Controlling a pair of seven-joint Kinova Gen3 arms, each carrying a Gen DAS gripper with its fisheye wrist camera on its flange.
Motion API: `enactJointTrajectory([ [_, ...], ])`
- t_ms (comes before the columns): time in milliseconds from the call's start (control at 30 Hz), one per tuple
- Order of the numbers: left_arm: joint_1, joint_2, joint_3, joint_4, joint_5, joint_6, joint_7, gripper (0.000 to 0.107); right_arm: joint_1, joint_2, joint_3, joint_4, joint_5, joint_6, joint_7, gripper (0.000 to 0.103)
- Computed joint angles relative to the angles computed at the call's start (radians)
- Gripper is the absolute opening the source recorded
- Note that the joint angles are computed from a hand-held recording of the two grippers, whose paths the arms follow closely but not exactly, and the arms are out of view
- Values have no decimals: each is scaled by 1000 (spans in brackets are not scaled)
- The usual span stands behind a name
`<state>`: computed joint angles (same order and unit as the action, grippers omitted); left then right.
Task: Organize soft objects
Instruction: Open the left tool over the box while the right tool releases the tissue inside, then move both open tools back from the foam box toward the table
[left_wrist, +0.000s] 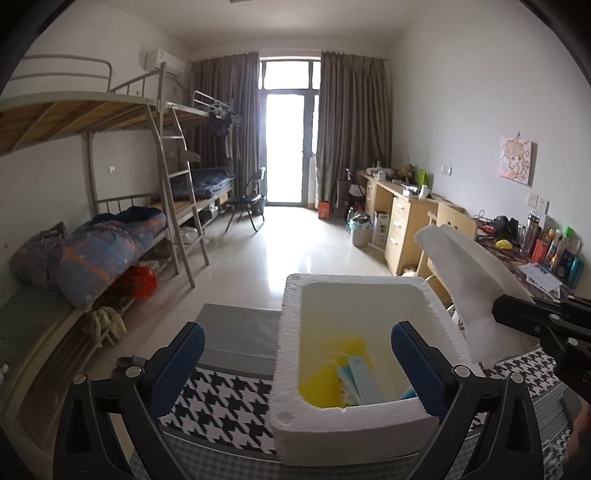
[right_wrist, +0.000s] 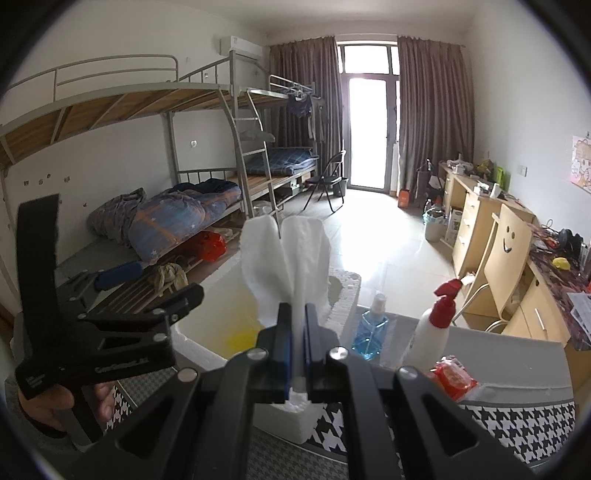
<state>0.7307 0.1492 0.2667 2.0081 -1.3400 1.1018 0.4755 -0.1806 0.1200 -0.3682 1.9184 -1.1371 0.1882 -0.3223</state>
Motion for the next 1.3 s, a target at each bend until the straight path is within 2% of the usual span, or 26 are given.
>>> enactJointTrajectory([
  [233, 6, -8, 6, 30, -5, 24, 32, 102, -8, 25, 0, -22, 80, 8, -74, 8],
  [567, 16, -15, 23, 57, -7, 48, 71, 102, -37, 78, -2, -73, 311, 13, -297, 8],
  [633, 15, -16, 24, 65, -6, 45, 79, 102, -20, 89, -21, -82, 339, 16, -319, 8],
  [767, 21, -21, 30, 80, -2, 48, 94, 102, -50, 108, -4, -99, 440, 19, -423, 10],
  [800, 21, -21, 31, 81, -1, 48, 96, 102, -57, 113, 3, -105, 466, 23, -449, 13],
  [833, 21, -20, 32, 81, 1, 50, 96, 102, -58, 119, 5, -115, 487, 33, -470, 23],
  [867, 22, -21, 33, 82, 2, 52, 98, 102, -51, 126, -1, -122, 501, 42, -485, 39],
  [900, 23, -18, 33, 83, 1, 52, 103, 102, -45, 129, -9, -124, 514, 46, -499, 48],
  [933, 23, -19, 33, 85, 1, 52, 104, 102, -25, 132, -31, -122, 520, 39, -502, 62],
  [967, 23, -19, 33, 85, 2, 52, 104, 102, -3, 131, -58, -111, 515, 16, -494, 66],
  [1067, 21, -20, 32, 88, 0, 48, 106, 102, -7, 123, -69, -96, 562, -9, -539, 66],
  [1300, 29, -14, 36, 81, -6, 58, 109, 102, 97, 115, -173, -84, 557, -8, -528, 66],
])
